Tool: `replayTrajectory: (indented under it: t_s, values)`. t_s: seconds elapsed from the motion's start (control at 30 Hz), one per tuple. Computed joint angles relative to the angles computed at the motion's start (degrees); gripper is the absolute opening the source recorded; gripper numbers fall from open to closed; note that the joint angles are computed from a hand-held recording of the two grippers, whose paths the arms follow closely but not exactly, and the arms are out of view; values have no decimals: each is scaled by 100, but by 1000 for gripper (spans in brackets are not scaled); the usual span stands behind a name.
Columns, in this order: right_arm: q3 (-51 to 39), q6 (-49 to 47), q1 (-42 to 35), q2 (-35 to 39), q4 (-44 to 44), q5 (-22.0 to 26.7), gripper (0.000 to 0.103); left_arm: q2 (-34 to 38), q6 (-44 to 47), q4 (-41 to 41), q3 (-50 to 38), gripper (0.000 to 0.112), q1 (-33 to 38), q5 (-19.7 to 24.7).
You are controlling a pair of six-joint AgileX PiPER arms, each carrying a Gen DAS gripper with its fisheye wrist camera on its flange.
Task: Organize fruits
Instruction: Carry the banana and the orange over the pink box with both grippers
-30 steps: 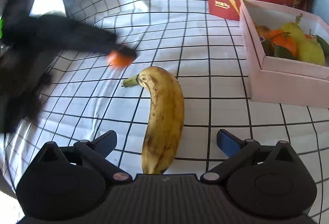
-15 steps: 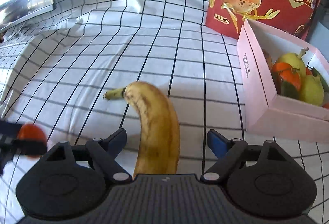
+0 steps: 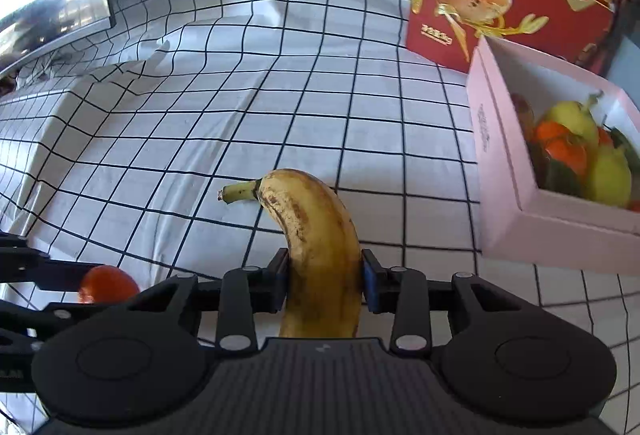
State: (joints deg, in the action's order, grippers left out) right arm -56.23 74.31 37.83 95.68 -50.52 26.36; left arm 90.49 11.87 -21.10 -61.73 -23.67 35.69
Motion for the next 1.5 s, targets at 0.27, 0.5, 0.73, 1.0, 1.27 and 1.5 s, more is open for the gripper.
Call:
replayTrajectory:
  t_s: [0.27, 0.5, 0.73, 1.0, 1.27, 1.5]
  values:
    - [794, 713, 137, -1179, -96, 410, 36, 590, 562, -612, -590, 48, -334, 270]
    - [947, 96, -197, -2775, 298, 1524, 36, 1007, 806, -999, -1046, 48, -718, 336]
    - [-566, -2624, -2591, -2094, 1715, 1773, 35, 1213, 1085, -1657, -1257, 48, -863, 137]
    - [-2224, -3917, -3729, -61, 2778, 1537, 35, 1214, 360, -1447, -1212, 48, -796, -231]
    - [-3169, -5441, -3938, 1069, 3397, 1515, 35, 1032, -434, -908, -899, 48, -580, -557]
    - [-3632, -6300, -4048, 1364, 3758, 1851, 35, 1193, -361, -1005, -1126, 48, -557, -505]
